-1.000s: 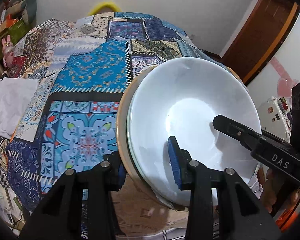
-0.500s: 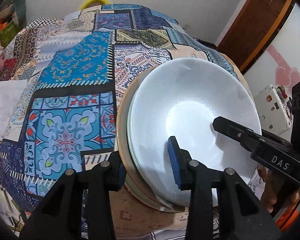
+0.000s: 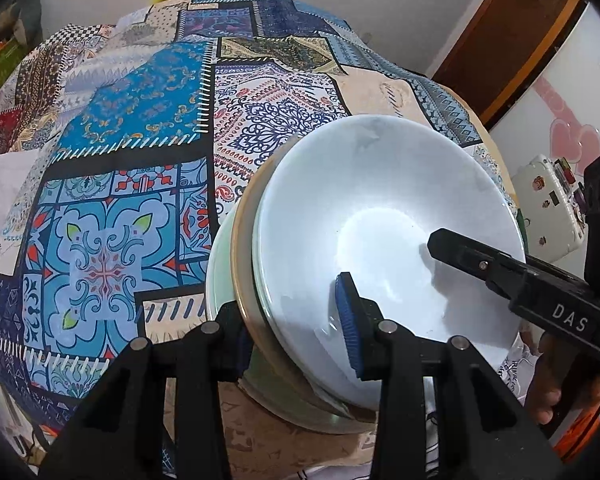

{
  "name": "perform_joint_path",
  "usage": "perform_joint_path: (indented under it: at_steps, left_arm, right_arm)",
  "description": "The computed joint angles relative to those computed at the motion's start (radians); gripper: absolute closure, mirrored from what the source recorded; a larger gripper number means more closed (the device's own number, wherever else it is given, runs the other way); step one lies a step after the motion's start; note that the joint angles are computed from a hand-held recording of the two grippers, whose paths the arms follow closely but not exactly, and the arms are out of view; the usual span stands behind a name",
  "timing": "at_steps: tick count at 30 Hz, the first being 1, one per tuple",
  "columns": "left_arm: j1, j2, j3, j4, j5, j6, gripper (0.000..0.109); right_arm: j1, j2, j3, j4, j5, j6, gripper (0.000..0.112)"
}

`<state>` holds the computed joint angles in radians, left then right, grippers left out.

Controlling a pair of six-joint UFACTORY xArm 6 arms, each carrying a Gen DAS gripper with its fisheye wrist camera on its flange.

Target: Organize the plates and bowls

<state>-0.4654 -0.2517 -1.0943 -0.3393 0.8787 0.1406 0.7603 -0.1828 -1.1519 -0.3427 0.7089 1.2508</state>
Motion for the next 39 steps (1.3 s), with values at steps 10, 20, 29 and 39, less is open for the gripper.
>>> perform_joint_path:
  at_steps: [10, 20, 29, 39]
  left_arm:
    - [0.021, -0.050, 0.028, 0.014, -0.028, -0.019, 0.069]
    - [0.018, -0.258, 0.084, 0.052, -0.147, -0.053, 0.054]
    - [-0.029, -0.497, 0.159, 0.158, -0.341, -0.109, 0.040]
    - [-0.057, -0.662, 0.276, 0.396, -0.504, -0.281, 0.007]
  right_arm:
    - [0.051, -0.006, -0.045, -0.135, 0.097, 0.058, 0.073]
    - [0.190, -0.091, -0.118, -0.445, 0.239, 0.200, 0.067]
    - [0.384, -0.078, -0.248, -0.715, 0.412, 0.219, 0.059]
    - [0.492, -0.073, -0.264, -0.884, 0.507, 0.283, 0.018]
